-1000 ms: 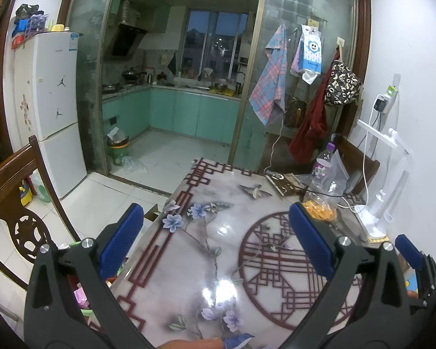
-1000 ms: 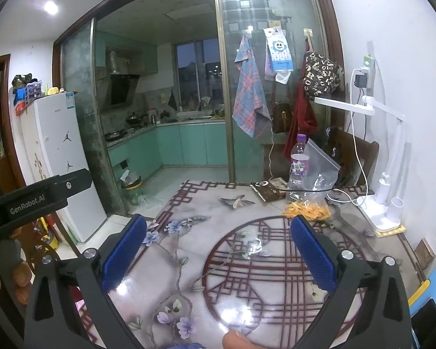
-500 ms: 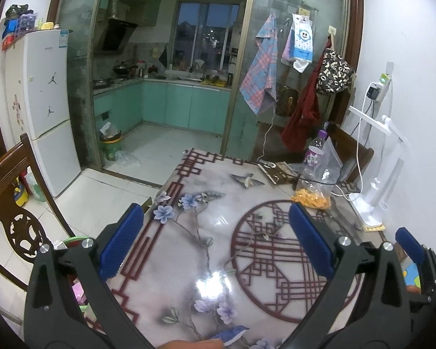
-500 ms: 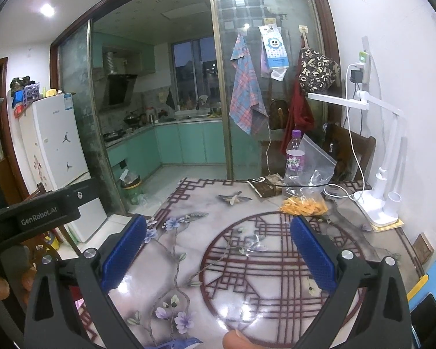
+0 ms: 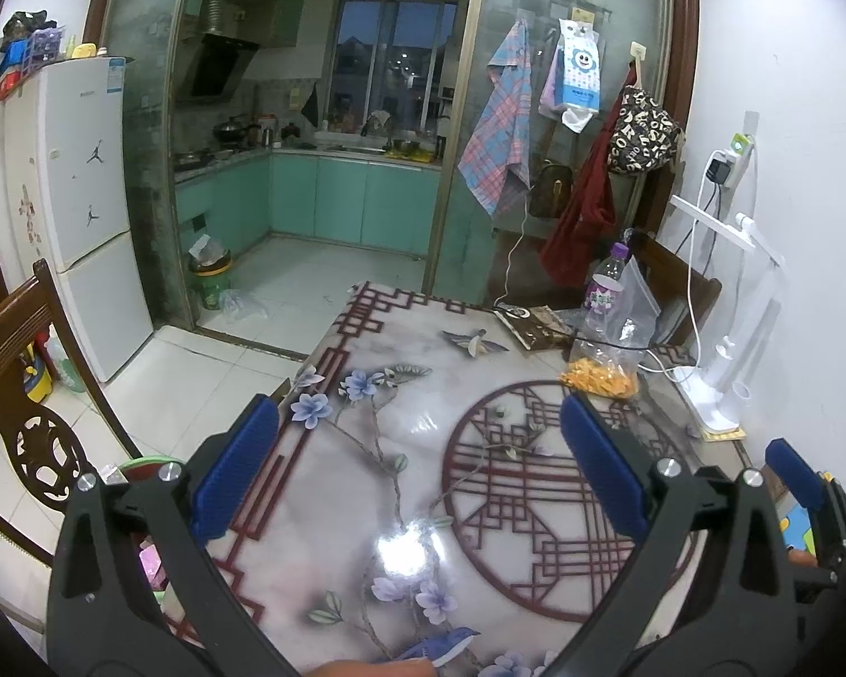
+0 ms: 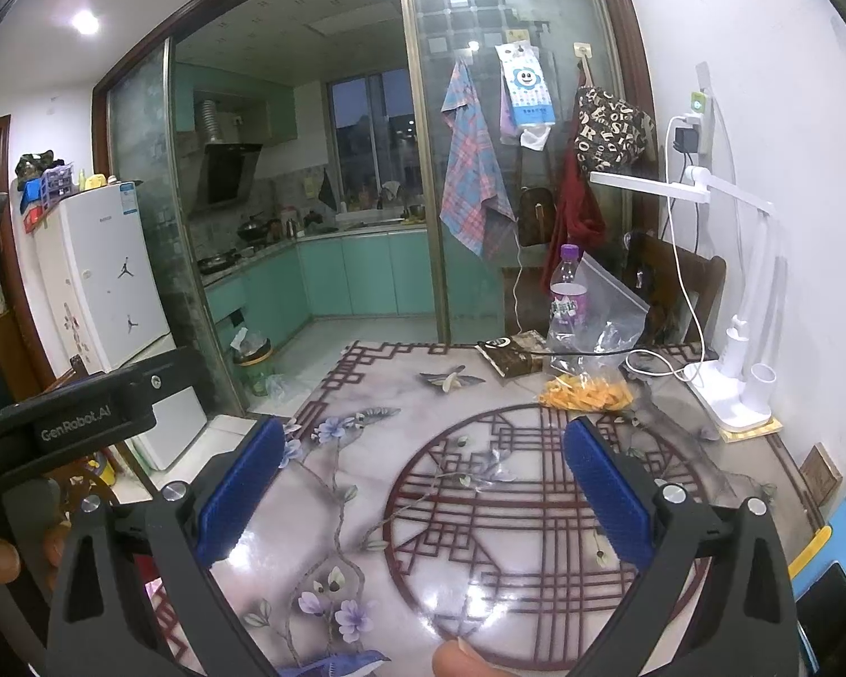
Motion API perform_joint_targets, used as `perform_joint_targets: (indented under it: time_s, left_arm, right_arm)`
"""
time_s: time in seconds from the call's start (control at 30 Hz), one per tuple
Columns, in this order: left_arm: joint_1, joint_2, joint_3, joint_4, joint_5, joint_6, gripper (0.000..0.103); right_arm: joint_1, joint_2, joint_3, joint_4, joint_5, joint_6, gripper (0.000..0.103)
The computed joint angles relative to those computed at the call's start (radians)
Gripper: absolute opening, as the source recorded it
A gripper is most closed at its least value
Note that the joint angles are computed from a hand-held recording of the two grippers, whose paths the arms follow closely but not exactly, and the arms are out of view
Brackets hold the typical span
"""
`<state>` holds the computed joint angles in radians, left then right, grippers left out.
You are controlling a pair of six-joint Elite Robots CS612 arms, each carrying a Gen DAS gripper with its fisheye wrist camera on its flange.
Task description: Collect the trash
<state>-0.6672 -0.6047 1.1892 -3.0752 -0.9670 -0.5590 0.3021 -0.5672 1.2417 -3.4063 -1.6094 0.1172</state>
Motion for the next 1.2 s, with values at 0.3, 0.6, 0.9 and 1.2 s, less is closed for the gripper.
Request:
perform_joint_targets:
  time_s: [0.3,0.6,0.9,1.2]
  left_arm:
    - [-0.001,0.001,-0.001,0.003,0.007,-0.003,0.098]
    - [0.003,0.014,-0.026,0.026,-0.007,0.001,0.098]
    - [0.011,0.037,-0.072,0.080,-0.042,-0.001,0.098]
    - [0.034,0.168,-0.231,0.265,-0.072,-0.015,0.098]
  right_arm:
    - [0.000,0.001,0.000,0.001,0.002,-0.003,0.096]
    - [0.000,0.002,-0.001,0.006,-0.001,0.001,0.096]
    - [-0.007,0.023,-0.032,0.038,0.007,0.020,0.096]
    - [-0.030,0.067,-0.081,0.201,-0.053,0.041,0.096]
